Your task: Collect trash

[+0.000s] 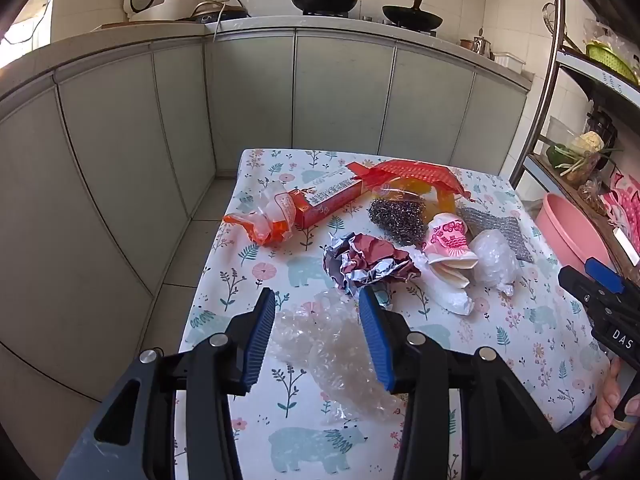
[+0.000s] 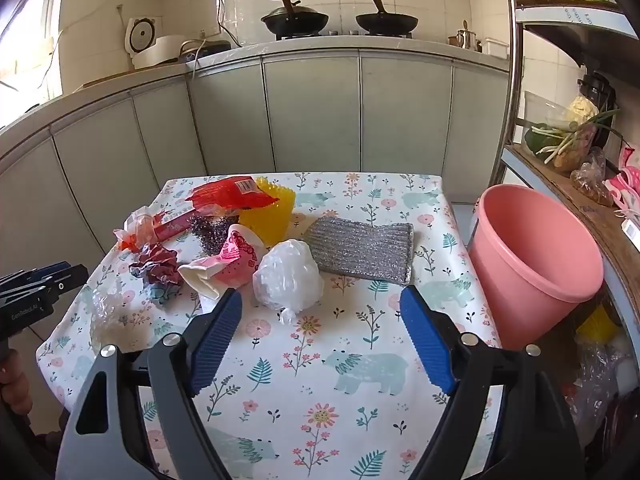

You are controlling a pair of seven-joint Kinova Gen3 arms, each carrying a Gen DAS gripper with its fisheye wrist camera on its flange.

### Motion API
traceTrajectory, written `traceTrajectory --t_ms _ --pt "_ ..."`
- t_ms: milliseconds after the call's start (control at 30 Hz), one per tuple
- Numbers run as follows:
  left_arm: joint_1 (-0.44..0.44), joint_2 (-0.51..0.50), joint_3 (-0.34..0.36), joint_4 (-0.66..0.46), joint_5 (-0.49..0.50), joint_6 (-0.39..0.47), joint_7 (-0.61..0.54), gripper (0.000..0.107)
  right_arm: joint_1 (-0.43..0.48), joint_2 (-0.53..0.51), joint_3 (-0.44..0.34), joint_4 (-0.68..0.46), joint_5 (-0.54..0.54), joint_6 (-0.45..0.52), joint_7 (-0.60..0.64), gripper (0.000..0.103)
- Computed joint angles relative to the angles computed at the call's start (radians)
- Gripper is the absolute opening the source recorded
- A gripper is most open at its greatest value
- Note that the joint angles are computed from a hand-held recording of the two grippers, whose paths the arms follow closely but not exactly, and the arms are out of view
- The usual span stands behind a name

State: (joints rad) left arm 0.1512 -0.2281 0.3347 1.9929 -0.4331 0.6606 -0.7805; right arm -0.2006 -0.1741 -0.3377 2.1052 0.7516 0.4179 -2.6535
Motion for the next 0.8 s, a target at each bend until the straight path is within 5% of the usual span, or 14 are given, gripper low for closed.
traceTrajectory --t_ms 800 --pt "0.005 -0.003 -0.003 -0.004 0.009 0.004 -0.005 0.044 -0.002 -0.001 0.007 0.0 0.003 0.0 -0.004 0.082"
